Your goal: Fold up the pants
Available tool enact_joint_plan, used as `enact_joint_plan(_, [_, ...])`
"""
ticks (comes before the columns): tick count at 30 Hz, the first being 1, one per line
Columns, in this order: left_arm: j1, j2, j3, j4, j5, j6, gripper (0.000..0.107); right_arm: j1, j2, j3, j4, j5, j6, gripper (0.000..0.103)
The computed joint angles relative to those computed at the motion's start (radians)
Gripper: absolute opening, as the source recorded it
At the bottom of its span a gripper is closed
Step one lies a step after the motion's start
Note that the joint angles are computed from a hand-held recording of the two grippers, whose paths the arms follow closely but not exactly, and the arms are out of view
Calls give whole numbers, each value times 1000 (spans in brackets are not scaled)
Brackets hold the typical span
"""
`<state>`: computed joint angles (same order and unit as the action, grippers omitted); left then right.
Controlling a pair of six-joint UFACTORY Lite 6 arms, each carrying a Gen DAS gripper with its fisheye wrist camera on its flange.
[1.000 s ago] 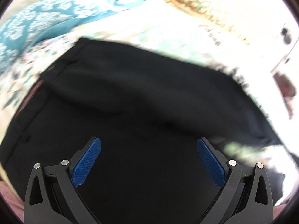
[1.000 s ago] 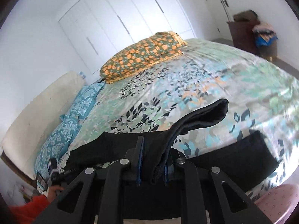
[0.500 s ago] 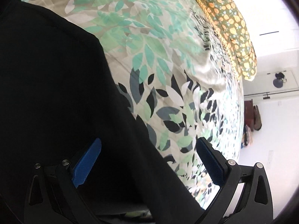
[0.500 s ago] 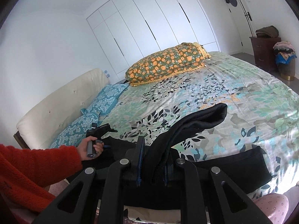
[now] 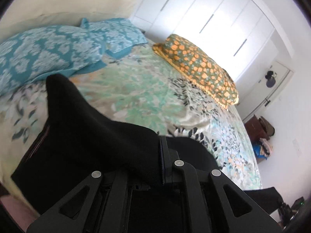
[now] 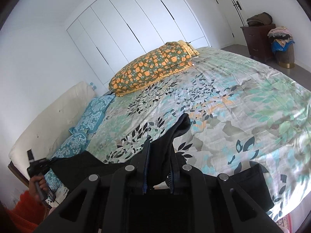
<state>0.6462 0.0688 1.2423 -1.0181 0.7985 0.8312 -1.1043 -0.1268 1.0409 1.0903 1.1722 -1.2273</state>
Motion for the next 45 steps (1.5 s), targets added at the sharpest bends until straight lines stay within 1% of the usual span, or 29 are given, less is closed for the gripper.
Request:
enact_joint_plan(1, [61,-46,-105,22,51,34,9,5,43,10,-20,-26,1,16])
enact_joint_plan(2, [97,-78,-209,77,60,37,9,8,82,11,-48,-53,3,16])
enact_joint_plan(3, [97,-86,-314,100,28,67,9,13,108,-1,-85,-93,8,16])
enact_joint_plan(4, [75,-84,-419,112,-35,90,9,16,135,-15,-123,-139,7,16])
enact_joint_plan(5, [59,-66,-495,95,-81,111,8,19,159,-28,-162,-180,7,15])
enact_joint_plan(6, [55,-30,-529,72,-95,136,8,21,184,-39,-207,-218,15,15])
enact_joint_plan(7, [37,19,-525,80,-85,124,8,24,200,-52,-251,-245,34,15])
enact_joint_plan(8, [16,28,-522,90,-81,110,8,24,215,-62,-291,-266,57,14])
enact_joint_plan(9, [-13,12,-526,98,-96,106,8,18,225,-61,-315,-270,80,14])
enact_joint_plan(11, [-40,-47,-521,150,-87,74,8,18,226,-44,-357,-277,119,14])
enact_joint_plan(15, [-68,-21,-503,165,-70,43,8,35,266,4,-475,-319,207,14])
enact_joint_plan(18, [-53,2,-503,150,-32,49,8,43,259,31,-503,-342,198,14])
enact_joint_plan(19, [-47,-24,-535,140,-21,65,8,40,247,34,-486,-346,167,14])
enact_joint_plan(20, [-57,-43,-560,125,-27,83,9,39,237,38,-471,-350,135,14])
enact_joint_plan(22, [-87,-47,-562,146,-39,88,11,59,249,61,-519,-378,141,14])
enact_joint_plan(25, [-152,-7,-552,178,-84,47,12,98,387,168,-708,-340,277,15])
enact_joint_plan(27, [-160,8,-548,174,-90,46,12,97,485,240,-771,-279,321,16])
enact_joint_plan(29, [-148,15,-552,160,-88,72,13,60,563,317,-730,-186,300,20])
enact_joint_plan(30, [-144,17,-553,155,-86,80,13,36,596,356,-692,-131,282,32])
enact_joint_plan(31, [-138,19,-556,150,-83,87,13,14,623,390,-651,-77,263,54])
enact_joint_plan(33, [-140,30,-551,141,-84,90,13,-19,685,460,-577,26,241,74])
enact_joint_plan(35, [-145,31,-550,141,-90,88,13,-28,754,535,-542,101,276,74])
enact_joint_plan(36, [-155,29,-556,135,-101,89,13,-26,779,563,-530,121,296,74])
enact_joint_plan(37, [-159,28,-557,136,-104,88,13,-20,793,578,-530,120,309,69])
enact_joint_plan(38, [-159,27,-557,136,-104,88,13,-6,796,584,-555,97,319,59])
enact_joint_plan(39, [-155,27,-556,137,-101,89,13,21,783,576,-602,50,332,22])
enact_joint_plan(40, [-150,26,-557,139,-97,90,13,45,749,543,-652,-17,336,5])
enact_joint_plan(43, [-151,4,-565,146,-86,88,14,88,624,429,-722,-170,290,5])
enact_joint_plan(45, [-171,-1,-571,128,-73,108,16,125,532,319,-800,-320,271,5])
